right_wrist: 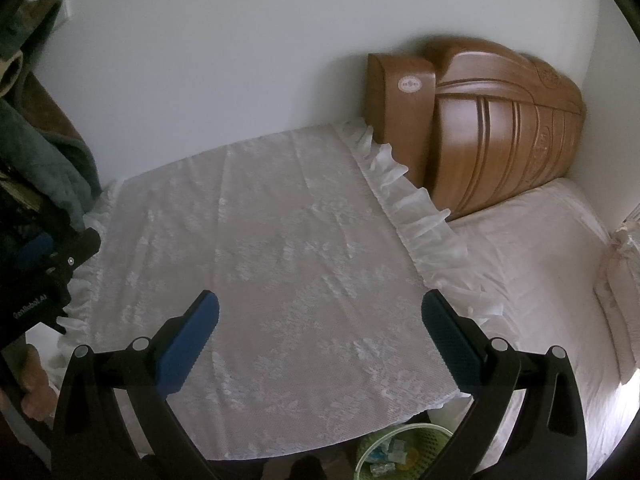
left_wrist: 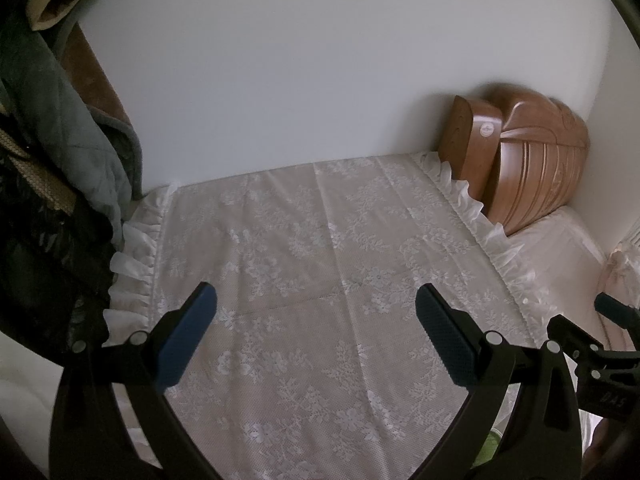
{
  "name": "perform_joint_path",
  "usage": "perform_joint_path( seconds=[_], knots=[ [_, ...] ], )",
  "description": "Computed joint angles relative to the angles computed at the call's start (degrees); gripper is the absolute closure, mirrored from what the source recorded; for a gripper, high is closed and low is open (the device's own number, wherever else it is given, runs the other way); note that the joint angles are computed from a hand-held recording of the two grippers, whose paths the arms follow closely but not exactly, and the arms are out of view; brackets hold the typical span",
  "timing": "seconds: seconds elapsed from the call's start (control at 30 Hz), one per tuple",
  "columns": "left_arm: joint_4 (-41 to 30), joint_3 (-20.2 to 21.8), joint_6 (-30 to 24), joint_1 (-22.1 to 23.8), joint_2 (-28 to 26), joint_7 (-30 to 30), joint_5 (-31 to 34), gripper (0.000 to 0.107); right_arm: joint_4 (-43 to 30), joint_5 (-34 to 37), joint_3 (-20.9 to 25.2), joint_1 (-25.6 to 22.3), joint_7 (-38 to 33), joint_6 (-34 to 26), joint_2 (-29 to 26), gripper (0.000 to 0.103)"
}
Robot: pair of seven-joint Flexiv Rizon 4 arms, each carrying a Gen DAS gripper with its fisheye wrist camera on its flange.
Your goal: Collect trash
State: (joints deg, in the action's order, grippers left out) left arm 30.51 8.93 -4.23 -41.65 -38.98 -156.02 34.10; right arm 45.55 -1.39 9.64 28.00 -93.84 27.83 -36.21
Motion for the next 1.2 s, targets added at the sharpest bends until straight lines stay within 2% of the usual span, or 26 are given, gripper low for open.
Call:
perform_joint_path(
  seconds=[1.2],
  knots=[
    [0.0, -0.2, 1.6, 1.5, -0.6, 1.3, -1.4, 0.011, -0.5, 0.1, -0.1, -0.1, -0.5, -1.2, -0.5, 0.002]
  ],
)
